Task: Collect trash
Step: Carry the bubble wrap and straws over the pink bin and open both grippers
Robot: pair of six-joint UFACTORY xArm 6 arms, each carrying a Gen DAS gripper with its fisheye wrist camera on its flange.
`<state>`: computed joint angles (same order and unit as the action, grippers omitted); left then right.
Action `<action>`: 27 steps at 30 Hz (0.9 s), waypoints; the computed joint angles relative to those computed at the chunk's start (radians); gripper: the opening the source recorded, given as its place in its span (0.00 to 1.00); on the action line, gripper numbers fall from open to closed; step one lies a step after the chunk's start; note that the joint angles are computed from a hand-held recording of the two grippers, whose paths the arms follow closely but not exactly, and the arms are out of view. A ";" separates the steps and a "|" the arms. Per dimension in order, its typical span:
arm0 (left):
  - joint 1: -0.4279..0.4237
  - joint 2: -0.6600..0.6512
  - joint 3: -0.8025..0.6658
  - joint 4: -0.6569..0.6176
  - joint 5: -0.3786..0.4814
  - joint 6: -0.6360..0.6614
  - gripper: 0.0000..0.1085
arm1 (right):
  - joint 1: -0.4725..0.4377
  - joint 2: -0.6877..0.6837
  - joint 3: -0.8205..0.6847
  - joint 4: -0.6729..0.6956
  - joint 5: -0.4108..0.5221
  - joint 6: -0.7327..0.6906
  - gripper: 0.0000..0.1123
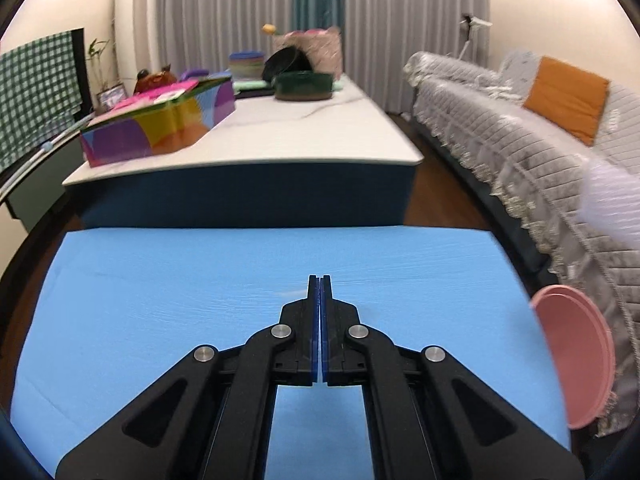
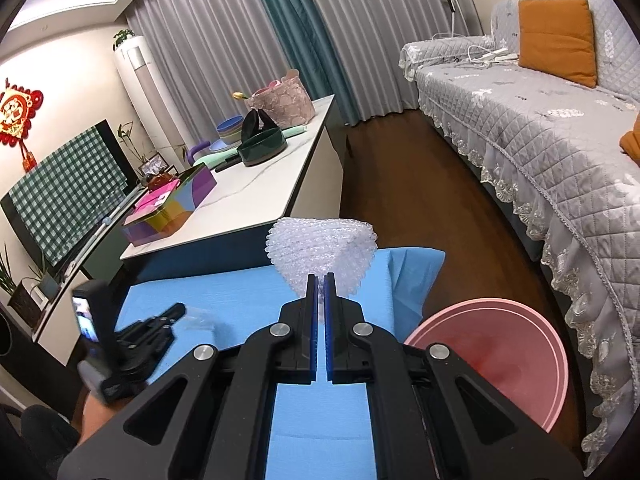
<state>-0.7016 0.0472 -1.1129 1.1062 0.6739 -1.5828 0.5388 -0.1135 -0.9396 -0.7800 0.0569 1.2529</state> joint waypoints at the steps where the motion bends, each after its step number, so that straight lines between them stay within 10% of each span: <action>1: -0.006 -0.010 0.008 0.009 -0.004 -0.004 0.00 | -0.001 -0.010 0.006 -0.020 0.006 0.017 0.03; 27: -0.103 -0.041 -0.018 0.026 -0.143 0.005 0.00 | -0.056 -0.171 0.156 -0.097 0.047 0.050 0.03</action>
